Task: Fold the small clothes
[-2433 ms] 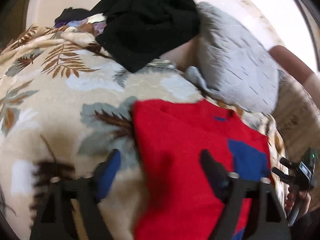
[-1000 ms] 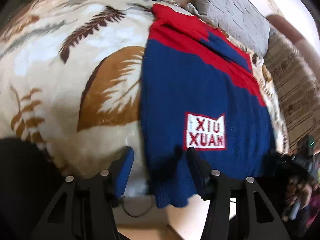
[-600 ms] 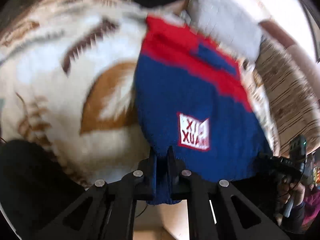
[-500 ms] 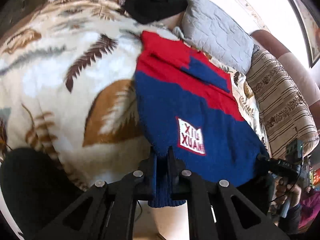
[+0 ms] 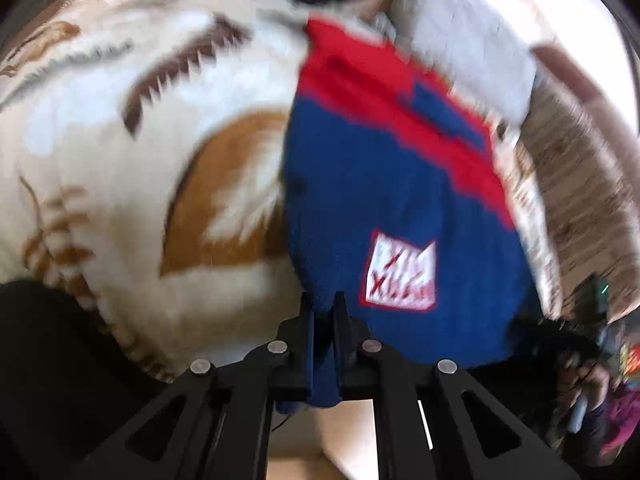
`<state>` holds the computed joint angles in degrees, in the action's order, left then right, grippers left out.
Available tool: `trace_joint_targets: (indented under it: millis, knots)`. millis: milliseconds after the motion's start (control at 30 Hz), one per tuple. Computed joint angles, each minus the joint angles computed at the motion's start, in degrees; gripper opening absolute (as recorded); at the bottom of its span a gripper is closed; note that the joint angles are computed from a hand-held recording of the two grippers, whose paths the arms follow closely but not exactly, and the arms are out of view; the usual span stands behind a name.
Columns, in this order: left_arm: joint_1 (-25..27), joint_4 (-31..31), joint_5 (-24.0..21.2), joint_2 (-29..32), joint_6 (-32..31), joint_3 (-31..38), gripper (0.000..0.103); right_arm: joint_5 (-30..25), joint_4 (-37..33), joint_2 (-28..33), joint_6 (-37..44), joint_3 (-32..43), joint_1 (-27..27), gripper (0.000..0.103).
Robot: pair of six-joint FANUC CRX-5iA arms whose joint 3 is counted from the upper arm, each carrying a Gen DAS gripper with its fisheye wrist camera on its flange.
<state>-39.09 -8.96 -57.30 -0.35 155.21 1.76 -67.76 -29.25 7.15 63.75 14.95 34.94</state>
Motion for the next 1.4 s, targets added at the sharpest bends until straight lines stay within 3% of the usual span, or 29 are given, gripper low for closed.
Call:
trace_joint_targets:
  millis: [133,267,400,567,667,700,733,767,800,833,867,900,967,1067,1167,1233,1300,1367,1400]
  knots:
    - [-2.13,-7.00,-1.02,-2.14,3.34,2.95,0.007,2.88,-0.70,-3.02,1.72,0.46,-1.20,0.009]
    - [3.28,6.68,-0.50,0.23,-3.09,-3.16,0.007,-3.31,-2.45,1.23,0.55,0.64,-2.70,0.009]
    - [3.27,4.45,-1.33,0.89,-2.74,-0.36,0.007,-4.21,-7.13,2.62,2.73,3.20,-5.20,0.009]
    - [7.19,-0.72,2.65,2.66,-10.22,10.41,0.007,-1.28,-12.26,9.85,7.49,18.37,-9.37,0.009]
    - [11.82,-3.54,5.00,8.03,-11.54,18.33,0.011,7.45,-13.48,17.54,6.82,28.82,-10.78,0.012]
    - [12.97,-4.88,5.50,10.50,-12.13,20.88,0.022,9.86,-13.61,20.89,5.23,32.30,-11.33,0.016]
    - [13.70,-6.75,3.51,13.77,-12.61,24.70,0.062,9.98,-12.48,25.08,3.34,37.08,-11.46,0.042]
    - [14.20,-9.16,-1.41,18.70,-11.77,30.34,0.083,9.10,-8.34,28.56,-0.03,40.94,-10.57,0.067]
    - [14.95,-9.98,-6.34,22.88,-11.55,34.15,0.093,8.54,-1.22,30.80,-5.78,42.41,-9.01,0.093]
    - [15.43,-9.61,-9.84,25.16,-10.16,35.55,0.090,7.94,2.91,31.23,-9.01,41.47,-8.11,0.092]
    - [15.95,-8.39,-10.49,25.45,-8.87,34.56,0.090,10.34,4.04,29.92,-10.74,38.14,-7.09,0.092]
    - [16.42,-6.76,-9.34,23.89,-6.49,31.17,0.090,13.15,2.17,26.80,-10.46,32.40,-6.83,0.091]
    - [15.34,-8.02,-2.00,17.04,-1.74,20.52,0.090,17.21,0.09,20.17,-5.72,21.80,-6.26,0.091]
    - [11.56,-11.90,-0.52,11.99,3.04,14.21,0.090,23.12,1.36,11.95,-6.68,9.10,-3.11,0.091]
    - [10.23,-10.55,0.62,12.74,2.81,14.14,0.090,21.92,-1.25,13.02,-9.79,8.86,-3.08,0.091]
    - [11.03,-7.03,1.71,15.66,0.01,15.90,0.092,23.99,4.20,15.15,-15.51,10.44,-1.45,0.091]
    - [11.59,-6.20,-2.43,19.57,-0.48,20.27,0.091,26.81,9.16,16.19,-21.22,10.99,-0.26,0.091]
    - [10.50,-9.72,-8.03,22.65,2.88,25.63,0.090,28.86,15.09,17.69,-30.87,10.92,0.84,0.074]
    - [10.42,-10.34,-11.98,24.79,2.87,29.43,0.063,28.97,15.81,18.38,-33.39,11.15,0.98,0.022]
